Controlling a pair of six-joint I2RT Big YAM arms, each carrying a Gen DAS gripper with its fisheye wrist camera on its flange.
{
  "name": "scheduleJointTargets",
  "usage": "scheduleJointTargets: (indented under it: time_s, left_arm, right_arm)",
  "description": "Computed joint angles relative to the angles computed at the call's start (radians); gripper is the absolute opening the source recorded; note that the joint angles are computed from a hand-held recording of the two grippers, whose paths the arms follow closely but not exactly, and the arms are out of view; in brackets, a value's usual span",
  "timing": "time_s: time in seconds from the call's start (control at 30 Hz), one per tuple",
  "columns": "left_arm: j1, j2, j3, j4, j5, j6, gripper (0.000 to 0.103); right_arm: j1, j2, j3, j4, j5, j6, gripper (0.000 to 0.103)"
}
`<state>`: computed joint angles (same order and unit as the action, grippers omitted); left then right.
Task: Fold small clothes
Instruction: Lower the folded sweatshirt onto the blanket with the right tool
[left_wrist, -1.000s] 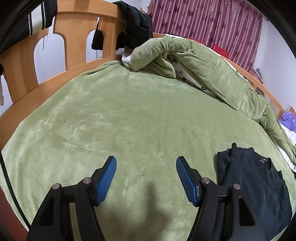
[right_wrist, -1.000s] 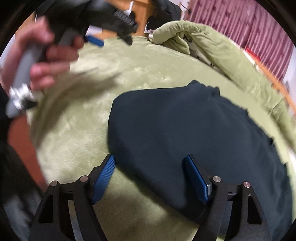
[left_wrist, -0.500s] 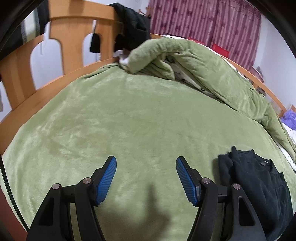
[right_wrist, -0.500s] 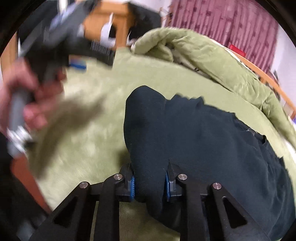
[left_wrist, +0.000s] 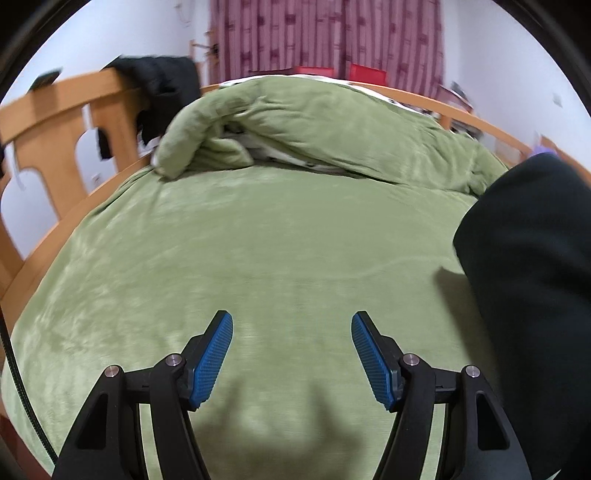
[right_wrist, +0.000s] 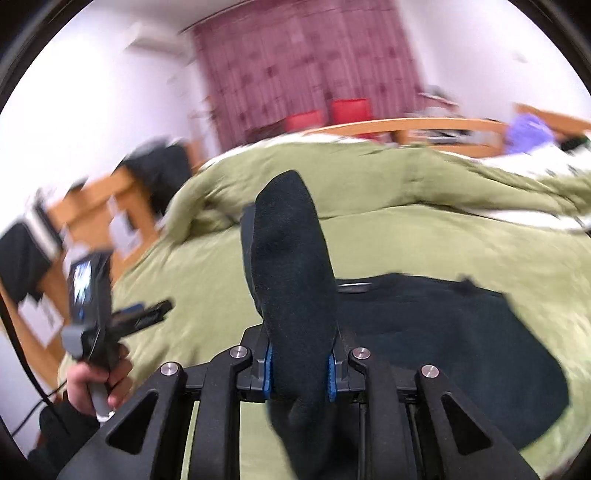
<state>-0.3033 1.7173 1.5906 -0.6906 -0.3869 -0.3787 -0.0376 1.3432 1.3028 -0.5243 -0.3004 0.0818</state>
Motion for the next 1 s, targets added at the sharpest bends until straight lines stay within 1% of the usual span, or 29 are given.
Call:
scheduleJointTargets:
  time_s: [0.07, 0.13, 0.17, 0.23, 0.3, 0.33, 0.37, 0.4, 0.47, 0.5, 0.6, 0.63, 0.73, 0.8, 0.87, 0.93, 0.97, 1.0]
  left_arm:
    - [-0.032, 0.023, 0.033, -0.015, -0.013, 0.018, 0.065]
    - [-0.065, 0.045, 0.068, -0.025, -0.017, 0.035, 0.065]
    - [-0.086, 0.058, 0.089, -0.032, -0.023, 0.043, 0.065]
    - [-0.115, 0.080, 0.124, -0.045, -0.037, 0.057, 0.065]
    - [-0.145, 0.104, 0.160, -0.060, -0.052, 0.069, 0.065]
    - [-0.158, 0.115, 0.178, -0.069, -0.059, 0.070, 0.065]
    - [-0.168, 0.127, 0.196, -0.081, -0.064, 0.071, 0.065]
    - [-0.178, 0.139, 0.216, -0.095, -0.066, 0.067, 0.065]
    - [-0.189, 0.157, 0.244, -0.115, -0.058, 0.052, 0.065]
    - [-0.193, 0.166, 0.261, -0.128, -0.047, 0.038, 0.065]
    - [-0.195, 0.190, 0.300, -0.155, -0.010, -0.001, 0.065]
    - [-0.197, 0.195, 0.307, -0.161, -0.001, -0.014, 0.065]
    - [-0.200, 0.209, 0.328, -0.179, 0.028, -0.054, 0.065]
    - [-0.201, 0.214, 0.336, -0.187, 0.042, -0.070, 0.065]
    - [-0.202, 0.214, 0.337, -0.184, 0.048, -0.085, 0.065]
    - [-0.205, 0.215, 0.340, -0.185, 0.048, -0.091, 0.065]
    - [-0.206, 0.215, 0.340, -0.183, 0.046, -0.094, 0.065]
    - [-0.207, 0.214, 0.339, -0.181, 0.047, -0.099, 0.065]
  right_arm:
    - [-0.080, -0.014, -0.032, 0.017, 0.003, -0.011, 0.020]
    - [-0.173, 0.002, -0.045, 0.011, 0.016, -0.016, 0.020]
    - [-0.208, 0.019, -0.044, -0.004, 0.028, -0.019, 0.020]
    - [-0.272, 0.077, -0.022, -0.063, 0.039, -0.022, 0.021]
    - [-0.317, 0.143, 0.007, -0.140, 0.023, -0.018, 0.029]
    - [-0.343, 0.173, 0.021, -0.176, -0.012, -0.023, 0.032]
    - [-0.358, 0.176, 0.015, -0.175, -0.027, -0.024, 0.037]
    - [-0.371, 0.162, -0.002, -0.152, -0.029, -0.027, 0.039]
    - [-0.382, 0.136, -0.018, -0.125, -0.002, -0.048, 0.051]
    - [-0.388, 0.120, -0.024, -0.109, 0.005, -0.061, 0.052]
    - [-0.405, 0.096, -0.026, -0.097, -0.002, -0.100, 0.052]
    - [-0.412, 0.104, -0.004, -0.104, -0.026, -0.127, 0.052]
    - [-0.413, 0.100, 0.009, -0.099, -0.061, -0.185, 0.052]
    - [-0.400, 0.113, 0.023, -0.118, -0.086, -0.233, 0.052]
    - [-0.371, 0.156, 0.058, -0.156, -0.091, -0.281, 0.052]
    - [-0.332, 0.213, 0.097, -0.194, -0.022, -0.314, 0.052]
    - [-0.317, 0.243, 0.120, -0.219, 0.021, -0.322, 0.048]
    - [-0.303, 0.274, 0.143, -0.245, 0.067, -0.328, 0.029]
